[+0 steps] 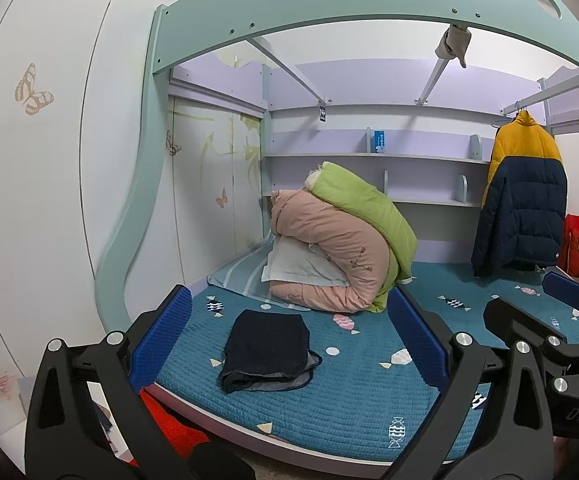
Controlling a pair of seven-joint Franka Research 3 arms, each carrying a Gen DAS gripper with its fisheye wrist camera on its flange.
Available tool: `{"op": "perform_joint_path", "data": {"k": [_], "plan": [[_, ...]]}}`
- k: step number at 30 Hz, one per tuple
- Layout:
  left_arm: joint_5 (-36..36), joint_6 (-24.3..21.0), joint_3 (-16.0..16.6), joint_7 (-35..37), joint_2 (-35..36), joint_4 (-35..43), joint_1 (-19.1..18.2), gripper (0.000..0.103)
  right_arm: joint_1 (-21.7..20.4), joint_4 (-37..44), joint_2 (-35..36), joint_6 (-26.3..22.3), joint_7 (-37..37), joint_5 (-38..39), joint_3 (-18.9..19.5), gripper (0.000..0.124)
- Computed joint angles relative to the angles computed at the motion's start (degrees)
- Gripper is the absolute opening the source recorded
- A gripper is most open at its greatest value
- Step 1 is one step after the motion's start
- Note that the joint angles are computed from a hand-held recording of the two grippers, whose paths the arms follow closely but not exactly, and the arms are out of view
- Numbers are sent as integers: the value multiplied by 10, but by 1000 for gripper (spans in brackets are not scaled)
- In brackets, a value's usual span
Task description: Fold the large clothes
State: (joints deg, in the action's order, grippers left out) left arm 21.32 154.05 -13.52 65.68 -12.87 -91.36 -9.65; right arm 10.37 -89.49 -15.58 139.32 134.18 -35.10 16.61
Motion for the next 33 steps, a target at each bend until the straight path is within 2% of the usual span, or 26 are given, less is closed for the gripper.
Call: {"op": "perform_joint_path", "data": {"k": [33], "plan": [[1,-3,0,0,7,7,-1,98,10,19,14,-16,8,-3,-4,95]]}}
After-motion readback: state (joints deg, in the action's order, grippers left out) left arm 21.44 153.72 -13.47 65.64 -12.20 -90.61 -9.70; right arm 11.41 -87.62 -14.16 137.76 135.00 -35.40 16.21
